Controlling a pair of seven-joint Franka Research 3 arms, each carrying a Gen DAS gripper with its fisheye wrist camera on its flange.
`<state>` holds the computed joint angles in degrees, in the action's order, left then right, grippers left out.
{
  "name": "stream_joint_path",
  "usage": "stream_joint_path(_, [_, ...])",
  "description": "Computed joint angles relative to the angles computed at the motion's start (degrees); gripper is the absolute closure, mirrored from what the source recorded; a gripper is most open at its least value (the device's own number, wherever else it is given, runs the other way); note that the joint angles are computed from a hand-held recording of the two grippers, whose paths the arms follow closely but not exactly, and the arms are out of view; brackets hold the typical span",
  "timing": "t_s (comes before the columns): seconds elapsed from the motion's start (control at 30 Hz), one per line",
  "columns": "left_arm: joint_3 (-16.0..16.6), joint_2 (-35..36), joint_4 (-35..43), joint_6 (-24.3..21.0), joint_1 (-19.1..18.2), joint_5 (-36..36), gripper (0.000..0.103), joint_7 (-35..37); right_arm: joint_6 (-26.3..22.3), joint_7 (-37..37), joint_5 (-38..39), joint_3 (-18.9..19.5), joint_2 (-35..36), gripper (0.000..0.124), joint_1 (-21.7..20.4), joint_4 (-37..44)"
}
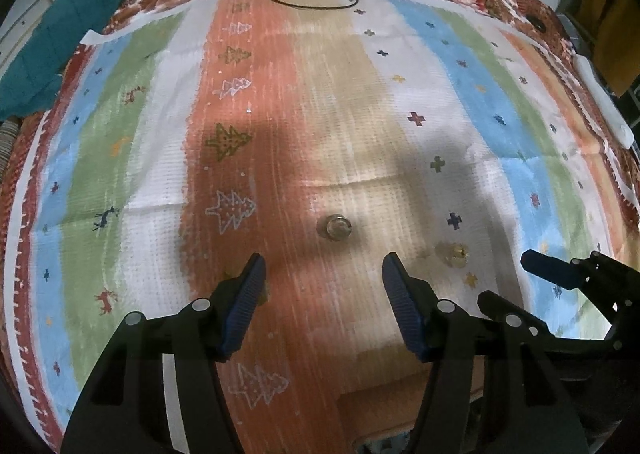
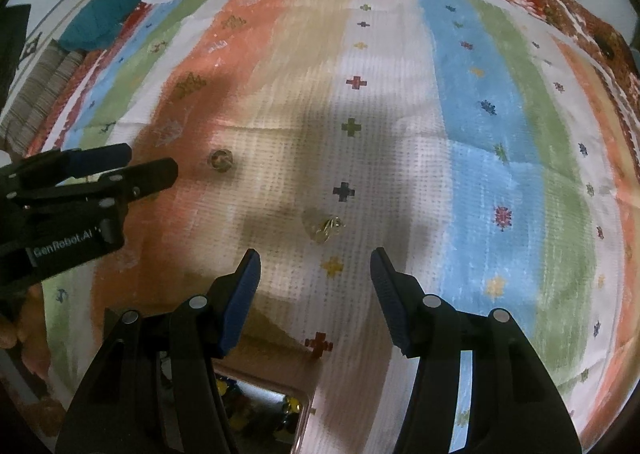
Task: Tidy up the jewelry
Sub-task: 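Move left tool toward the metal ring while right tool approaches the gold charm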
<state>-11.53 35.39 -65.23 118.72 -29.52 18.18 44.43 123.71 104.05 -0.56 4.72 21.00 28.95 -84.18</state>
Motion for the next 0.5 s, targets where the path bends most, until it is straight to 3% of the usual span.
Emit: stream_joint_path(0.5, [0.6,7.1,9.2,-4.5,0.0,-2.3,0.054,3.9,-4.7,-0.8,-0.7,-0.9,6.3,0.071,0.7,7.1])
